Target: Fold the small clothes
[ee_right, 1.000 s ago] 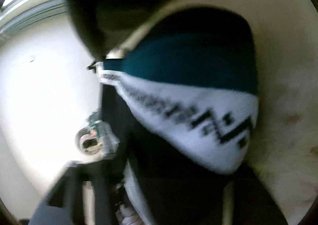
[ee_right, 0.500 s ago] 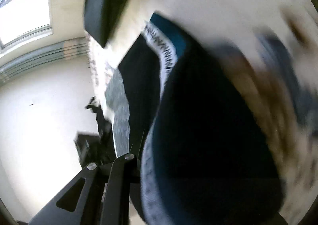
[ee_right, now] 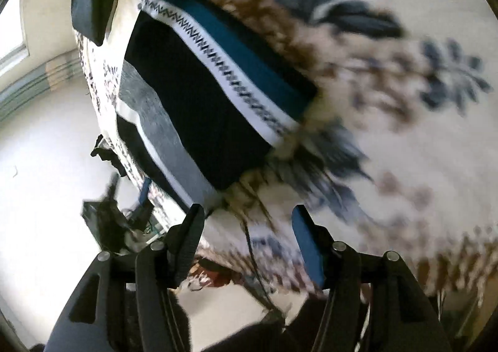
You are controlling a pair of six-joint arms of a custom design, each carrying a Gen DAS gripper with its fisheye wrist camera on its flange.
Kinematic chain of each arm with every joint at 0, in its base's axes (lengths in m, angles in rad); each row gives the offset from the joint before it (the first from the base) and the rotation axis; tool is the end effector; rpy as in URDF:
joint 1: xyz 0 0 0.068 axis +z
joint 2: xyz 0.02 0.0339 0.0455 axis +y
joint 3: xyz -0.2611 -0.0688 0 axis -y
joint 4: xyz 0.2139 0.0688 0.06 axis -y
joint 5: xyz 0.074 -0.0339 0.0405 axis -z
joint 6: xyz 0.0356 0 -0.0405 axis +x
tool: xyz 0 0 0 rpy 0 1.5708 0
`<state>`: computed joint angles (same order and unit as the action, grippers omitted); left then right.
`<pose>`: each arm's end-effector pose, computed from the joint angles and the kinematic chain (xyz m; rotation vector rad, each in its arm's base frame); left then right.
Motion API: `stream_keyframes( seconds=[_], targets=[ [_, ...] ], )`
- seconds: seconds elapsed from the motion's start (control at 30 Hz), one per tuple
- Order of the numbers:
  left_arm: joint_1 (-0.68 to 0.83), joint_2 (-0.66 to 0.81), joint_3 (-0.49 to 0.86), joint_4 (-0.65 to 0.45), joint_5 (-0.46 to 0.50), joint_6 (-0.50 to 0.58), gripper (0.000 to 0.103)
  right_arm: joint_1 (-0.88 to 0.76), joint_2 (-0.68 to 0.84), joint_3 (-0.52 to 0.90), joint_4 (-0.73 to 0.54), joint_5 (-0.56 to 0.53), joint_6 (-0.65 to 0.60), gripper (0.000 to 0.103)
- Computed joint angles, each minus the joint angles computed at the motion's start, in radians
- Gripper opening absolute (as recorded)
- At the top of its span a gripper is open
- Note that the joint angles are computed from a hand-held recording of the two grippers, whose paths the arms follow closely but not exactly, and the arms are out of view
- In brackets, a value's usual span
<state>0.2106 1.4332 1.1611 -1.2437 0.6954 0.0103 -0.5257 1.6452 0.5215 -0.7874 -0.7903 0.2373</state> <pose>0.2120 0.0220 0.2713 -0.2557 2.8278 -1.0141 0.1450 -0.0549 0.1136 -1.1798 -2.4236 -1.1761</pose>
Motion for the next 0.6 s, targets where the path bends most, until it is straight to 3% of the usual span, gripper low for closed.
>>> stream_keyframes(
  seconds=[0.13, 0.17, 0.27, 0.33, 0.4, 0.43, 0.47, 0.6],
  targets=[
    [0.05, -0.112, -0.183, 0.002, -0.118, 0.048, 0.072, -0.05, -0.062, 0.164, -0.198, 0.129, -0.098, 0.062],
    [0.023, -0.123, -0.223, 0.033, -0.157, 0.021, 0.072, -0.05, -0.043, 0.206, -0.19, 0.153, -0.117, 0.069],
    [-0.036, -0.182, -0.387, 0.153, -0.282, 0.003, 0.072, -0.004, 0.078, 0.388, -0.123, 0.216, -0.132, 0.071],
    [-0.075, -0.229, -0.461, 0.249, -0.294, -0.045, 0.075, 0.091, 0.177, 0.51, -0.011, 0.267, -0.091, 0.071],
    [-0.096, -0.238, -0.494, 0.311, -0.283, -0.114, 0.085, 0.163, 0.311, 0.644, 0.073, 0.315, -0.101, 0.071],
    [-0.104, -0.236, -0.51, 0.344, -0.268, -0.141, 0.097, 0.187, 0.398, 0.725, 0.089, 0.318, -0.1, 0.071],
    [-0.122, -0.229, -0.527, 0.389, -0.247, -0.18, 0.103, 0.196, 0.453, 0.785, 0.083, 0.299, -0.095, 0.071],
    [-0.205, -0.244, -0.565, 0.476, -0.336, -0.34, 0.103, 0.232, 0.659, 1.004, 0.036, 0.193, -0.073, 0.07]
  ],
)
